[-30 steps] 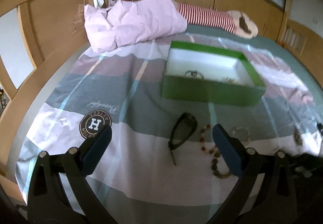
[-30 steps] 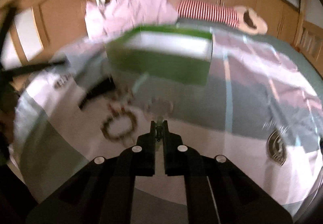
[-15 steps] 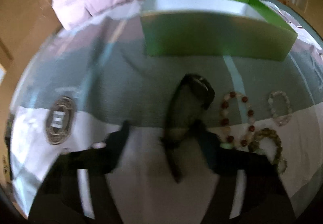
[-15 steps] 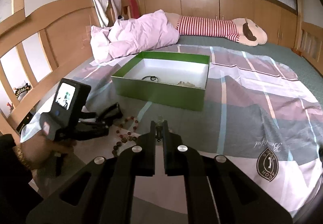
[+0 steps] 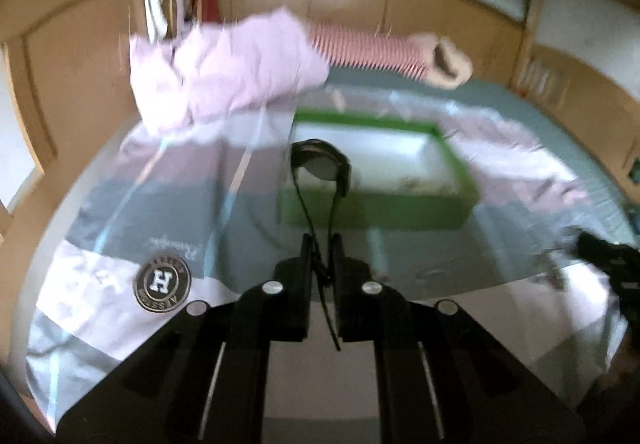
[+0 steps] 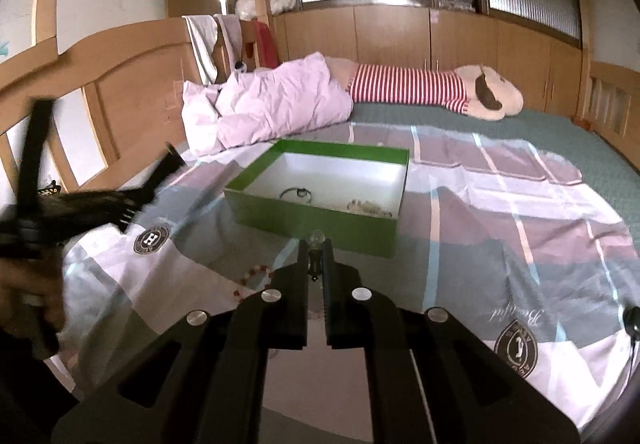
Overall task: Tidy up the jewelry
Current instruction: 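Carry the black watch with the left tool while the right tool carries the chain to the box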
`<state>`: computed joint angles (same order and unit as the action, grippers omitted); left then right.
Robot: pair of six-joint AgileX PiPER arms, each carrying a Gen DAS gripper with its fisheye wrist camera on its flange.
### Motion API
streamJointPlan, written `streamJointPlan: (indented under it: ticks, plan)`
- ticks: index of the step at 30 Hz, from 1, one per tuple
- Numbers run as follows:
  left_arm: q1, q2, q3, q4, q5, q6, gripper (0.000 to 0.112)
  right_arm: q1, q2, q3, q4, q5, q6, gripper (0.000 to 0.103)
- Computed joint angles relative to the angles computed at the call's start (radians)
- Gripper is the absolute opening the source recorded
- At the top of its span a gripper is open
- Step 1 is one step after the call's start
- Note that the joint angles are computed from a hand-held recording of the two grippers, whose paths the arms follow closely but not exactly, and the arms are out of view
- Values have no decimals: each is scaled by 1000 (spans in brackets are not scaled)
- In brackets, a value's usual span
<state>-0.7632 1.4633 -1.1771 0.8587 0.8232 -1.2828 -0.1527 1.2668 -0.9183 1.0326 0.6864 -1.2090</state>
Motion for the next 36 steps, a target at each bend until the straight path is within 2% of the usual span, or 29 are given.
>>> streamJointPlan:
  ticks: [3, 9, 17, 36]
  plan:
    - [-132, -75, 18, 92, 104, -104, 9, -1, -24, 2, -6, -4, 23, 6]
    - [-292, -133, 76, 129, 187, -194, 9, -6, -77, 24, -22, -40, 75, 6]
    - [-278, -120, 114, 101, 121, -202, 9, 18, -67, 21, -53, -62, 114, 6]
    - [-233, -82, 100, 54, 98, -195, 9, 12, -78, 29, -53, -45, 106, 6]
